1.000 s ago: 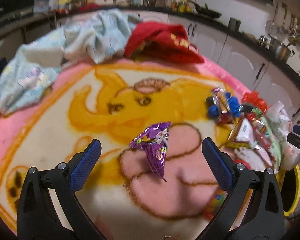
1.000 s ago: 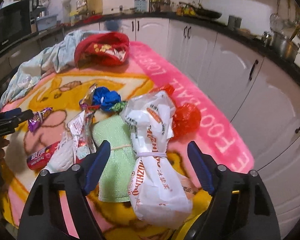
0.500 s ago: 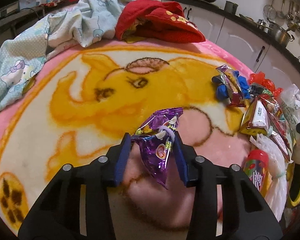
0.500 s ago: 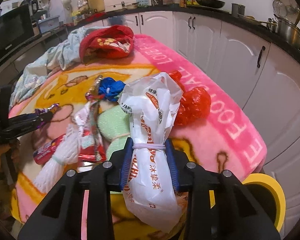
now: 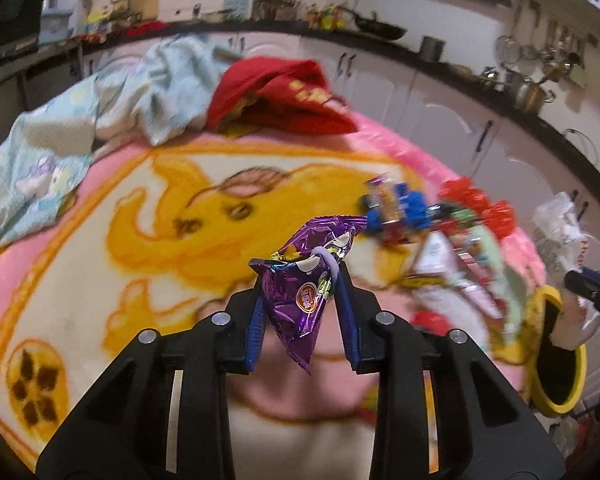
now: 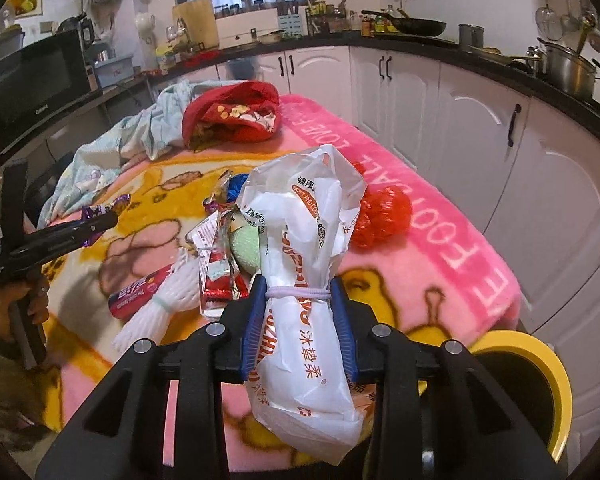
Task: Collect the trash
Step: 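Grasp the purple wrapper with the left tool while the right tool grasps the white plastic bag, then carry both items over the yellow bin and open both tools to drop them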
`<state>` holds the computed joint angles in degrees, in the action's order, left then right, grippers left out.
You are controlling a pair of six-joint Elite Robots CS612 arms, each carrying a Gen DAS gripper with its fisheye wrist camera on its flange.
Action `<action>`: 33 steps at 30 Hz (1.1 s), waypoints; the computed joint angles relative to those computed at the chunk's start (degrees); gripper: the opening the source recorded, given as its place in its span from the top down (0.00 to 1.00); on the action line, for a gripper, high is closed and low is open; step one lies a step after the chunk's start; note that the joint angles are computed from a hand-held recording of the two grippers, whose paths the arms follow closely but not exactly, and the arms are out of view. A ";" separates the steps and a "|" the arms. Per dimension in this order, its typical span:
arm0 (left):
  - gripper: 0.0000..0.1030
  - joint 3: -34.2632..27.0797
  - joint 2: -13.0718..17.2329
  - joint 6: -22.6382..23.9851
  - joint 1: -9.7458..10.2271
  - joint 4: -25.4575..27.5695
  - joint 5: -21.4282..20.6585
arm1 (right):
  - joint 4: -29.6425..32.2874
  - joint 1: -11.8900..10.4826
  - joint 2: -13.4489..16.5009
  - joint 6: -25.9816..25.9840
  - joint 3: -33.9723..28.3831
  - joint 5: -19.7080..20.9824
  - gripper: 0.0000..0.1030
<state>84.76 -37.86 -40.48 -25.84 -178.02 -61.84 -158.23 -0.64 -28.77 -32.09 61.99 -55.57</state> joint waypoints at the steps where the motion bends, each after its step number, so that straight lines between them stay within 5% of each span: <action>1: 0.77 -0.31 0.04 0.73 -0.30 -0.71 -0.11 | -0.78 -0.19 -0.27 0.25 0.56 0.00 0.70; 14: 0.77 -7.63 2.83 9.91 -3.43 -2.67 -4.63 | -8.07 -3.17 -2.62 4.67 5.47 0.31 0.70; 33: 0.77 -20.95 9.47 18.27 -6.38 2.24 -13.45 | -12.20 -6.92 -2.56 13.10 7.55 -3.92 0.70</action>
<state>63.80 -28.39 -22.22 -32.22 -175.78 -75.29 -170.43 -7.56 -31.33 -18.99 69.54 -59.49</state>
